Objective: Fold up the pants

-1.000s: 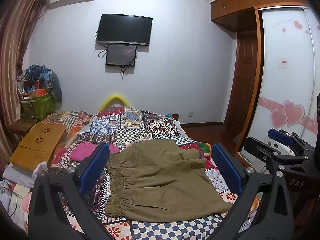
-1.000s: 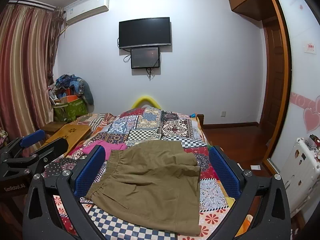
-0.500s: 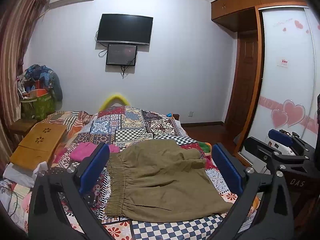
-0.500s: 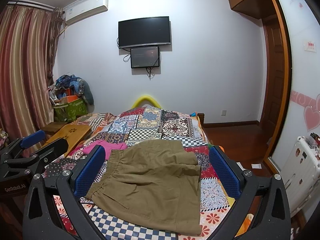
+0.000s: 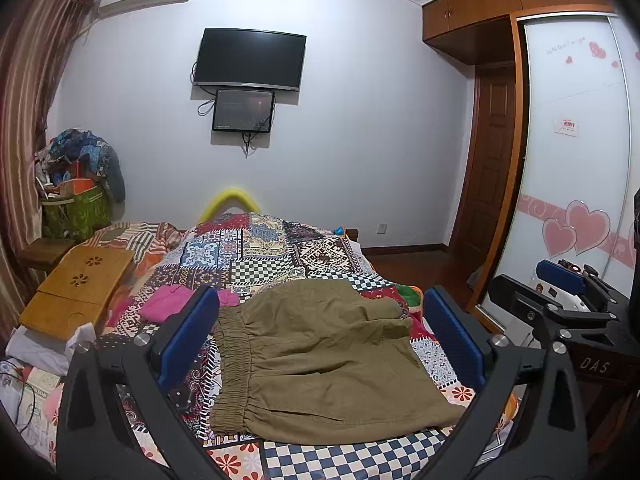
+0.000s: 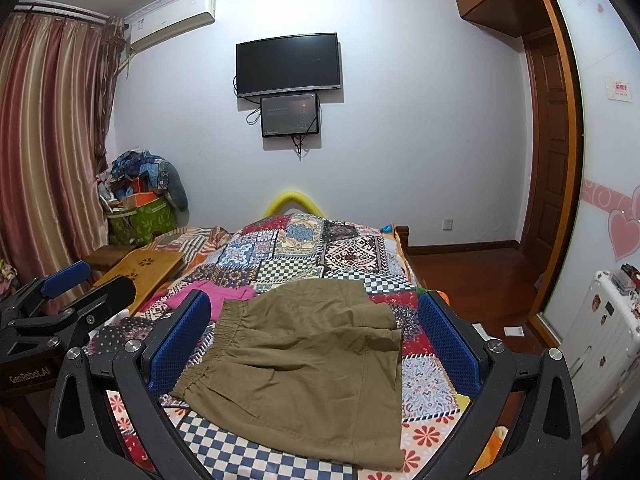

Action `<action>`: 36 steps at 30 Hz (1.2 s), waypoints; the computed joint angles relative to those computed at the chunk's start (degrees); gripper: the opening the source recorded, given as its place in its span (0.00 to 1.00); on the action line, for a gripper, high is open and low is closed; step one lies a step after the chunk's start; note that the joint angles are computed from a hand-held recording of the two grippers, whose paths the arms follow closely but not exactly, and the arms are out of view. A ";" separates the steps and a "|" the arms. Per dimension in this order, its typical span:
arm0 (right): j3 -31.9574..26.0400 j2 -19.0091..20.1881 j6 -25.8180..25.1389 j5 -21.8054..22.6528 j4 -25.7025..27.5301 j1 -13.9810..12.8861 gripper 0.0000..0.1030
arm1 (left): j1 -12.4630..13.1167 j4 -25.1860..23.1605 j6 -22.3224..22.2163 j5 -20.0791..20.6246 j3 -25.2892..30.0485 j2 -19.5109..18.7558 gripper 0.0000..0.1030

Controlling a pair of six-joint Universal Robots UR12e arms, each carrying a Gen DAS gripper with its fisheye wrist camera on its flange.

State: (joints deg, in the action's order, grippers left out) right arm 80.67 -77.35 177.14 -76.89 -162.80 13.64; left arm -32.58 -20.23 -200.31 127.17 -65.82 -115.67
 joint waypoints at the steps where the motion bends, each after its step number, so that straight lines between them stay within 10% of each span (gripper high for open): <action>1: 0.00 0.00 0.02 -0.02 0.00 0.00 1.00 | 0.00 0.00 0.00 0.00 0.00 0.00 1.00; 16: 0.53 0.01 -0.82 -3.05 1.89 0.01 1.00 | 1.09 -5.22 -2.70 -0.80 -0.49 0.34 1.00; 36: -4.56 4.64 4.46 -8.90 26.67 -3.93 1.00 | 8.29 -25.95 -11.70 -10.45 -3.07 -0.35 1.00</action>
